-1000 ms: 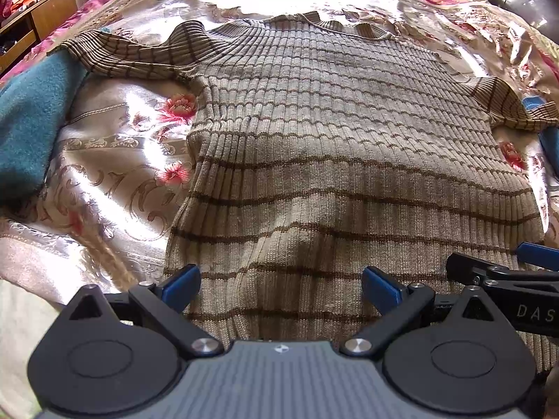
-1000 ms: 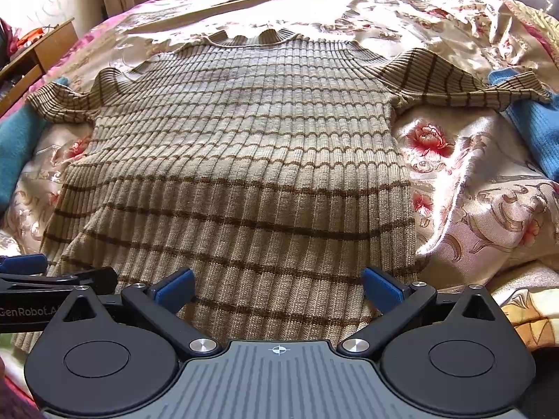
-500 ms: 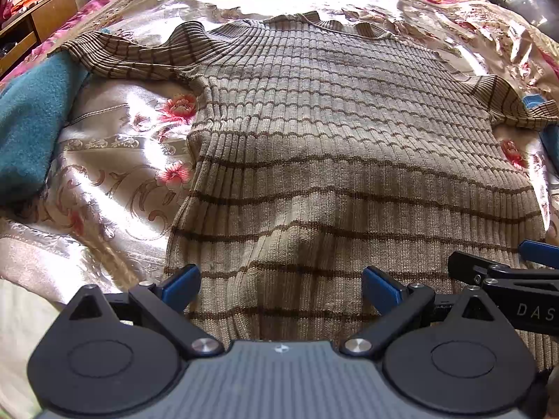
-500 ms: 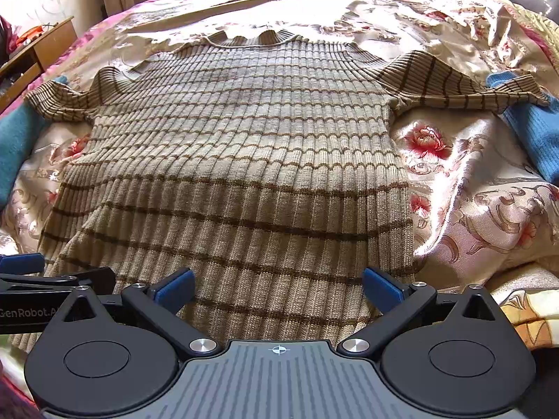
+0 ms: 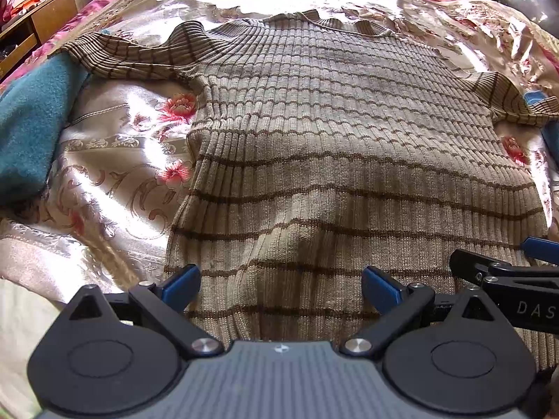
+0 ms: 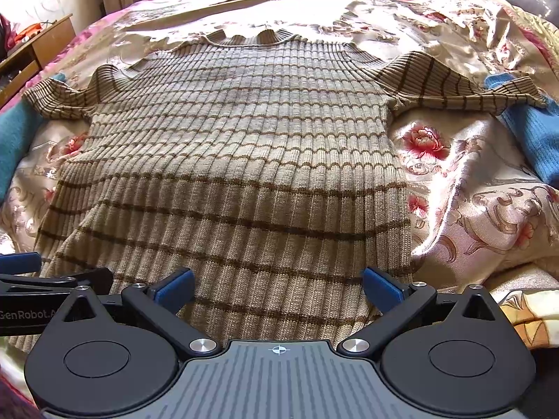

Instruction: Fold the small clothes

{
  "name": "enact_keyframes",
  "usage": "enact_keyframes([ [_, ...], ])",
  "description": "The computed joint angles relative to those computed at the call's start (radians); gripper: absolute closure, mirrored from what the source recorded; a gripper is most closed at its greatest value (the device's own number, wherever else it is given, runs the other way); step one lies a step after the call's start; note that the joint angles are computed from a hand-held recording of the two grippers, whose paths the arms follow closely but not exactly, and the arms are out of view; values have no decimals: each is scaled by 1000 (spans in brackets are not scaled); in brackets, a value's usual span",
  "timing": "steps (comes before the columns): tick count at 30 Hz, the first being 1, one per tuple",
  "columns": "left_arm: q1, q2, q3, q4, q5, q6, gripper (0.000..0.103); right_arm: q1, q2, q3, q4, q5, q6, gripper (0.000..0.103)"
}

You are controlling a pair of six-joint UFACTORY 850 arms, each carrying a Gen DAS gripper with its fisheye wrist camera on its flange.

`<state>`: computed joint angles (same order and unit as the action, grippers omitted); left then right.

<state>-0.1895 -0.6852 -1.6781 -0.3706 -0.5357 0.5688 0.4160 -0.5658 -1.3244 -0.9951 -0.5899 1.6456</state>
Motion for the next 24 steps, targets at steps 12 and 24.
enact_keyframes([
  [12, -7, 2, 3, 40, 9, -28, 1, 12, -12, -16, -9, -47, -11, 0],
  [24, -14, 7, 11, 80, 24, -53, 1, 28, -30, -42, -23, -114, -34, 0],
])
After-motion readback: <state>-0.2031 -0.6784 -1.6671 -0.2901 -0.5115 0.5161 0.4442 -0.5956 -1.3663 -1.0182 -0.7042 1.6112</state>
